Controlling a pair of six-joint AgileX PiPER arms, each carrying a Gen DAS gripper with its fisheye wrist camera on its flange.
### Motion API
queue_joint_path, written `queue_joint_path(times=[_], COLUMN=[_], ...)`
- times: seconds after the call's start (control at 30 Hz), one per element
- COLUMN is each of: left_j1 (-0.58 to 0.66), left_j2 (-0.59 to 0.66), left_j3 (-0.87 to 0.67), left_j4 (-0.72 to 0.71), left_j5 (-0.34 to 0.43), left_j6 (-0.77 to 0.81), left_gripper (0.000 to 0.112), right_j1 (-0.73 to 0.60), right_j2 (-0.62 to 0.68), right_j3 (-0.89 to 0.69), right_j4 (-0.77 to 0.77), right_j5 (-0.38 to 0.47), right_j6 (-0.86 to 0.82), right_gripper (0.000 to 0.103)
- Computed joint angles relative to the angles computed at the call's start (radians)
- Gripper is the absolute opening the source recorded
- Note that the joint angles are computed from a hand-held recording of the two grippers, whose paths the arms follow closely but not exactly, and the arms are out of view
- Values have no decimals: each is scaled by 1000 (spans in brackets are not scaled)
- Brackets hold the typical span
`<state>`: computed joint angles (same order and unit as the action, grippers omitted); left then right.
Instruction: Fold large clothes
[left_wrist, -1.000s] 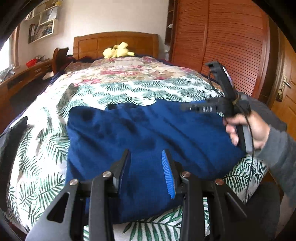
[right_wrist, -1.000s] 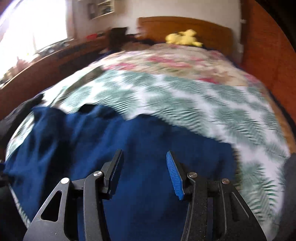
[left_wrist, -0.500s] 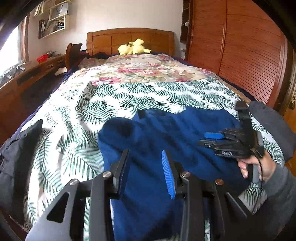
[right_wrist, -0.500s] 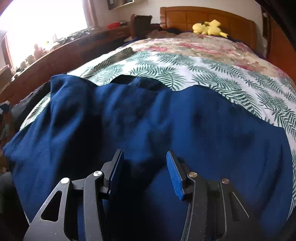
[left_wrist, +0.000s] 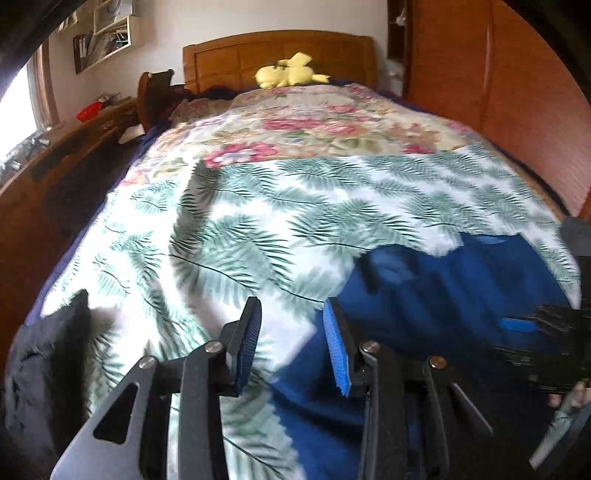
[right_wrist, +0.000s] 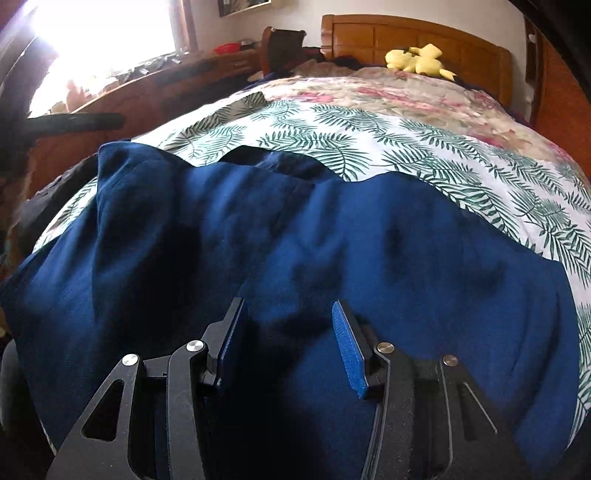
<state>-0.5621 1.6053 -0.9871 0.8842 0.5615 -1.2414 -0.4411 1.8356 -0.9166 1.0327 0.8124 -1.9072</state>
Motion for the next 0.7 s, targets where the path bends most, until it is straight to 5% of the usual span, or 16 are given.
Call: queue_joint_path(times=[0.2, 0.33, 0.4, 0.7], left_j1=[104, 143, 106, -142], left_j2=[38, 35, 20, 44], left_j3=[35, 87, 122, 114], left_j4=[-15, -112, -40, 129], left_j5=[-57, -187, -214, -34], left_j6=[42, 135, 69, -100], left_gripper=[33, 33, 33, 33], right_j1=[-7, -6, -6, -6], right_j2=[9, 9, 9, 11], right_j3=[-12, -13, -13, -14], right_j4=[-8, -8, -8, -8], right_j5=[19, 18, 18, 18], right_j6=[4, 4, 4, 3], right_gripper=[49, 49, 49, 49])
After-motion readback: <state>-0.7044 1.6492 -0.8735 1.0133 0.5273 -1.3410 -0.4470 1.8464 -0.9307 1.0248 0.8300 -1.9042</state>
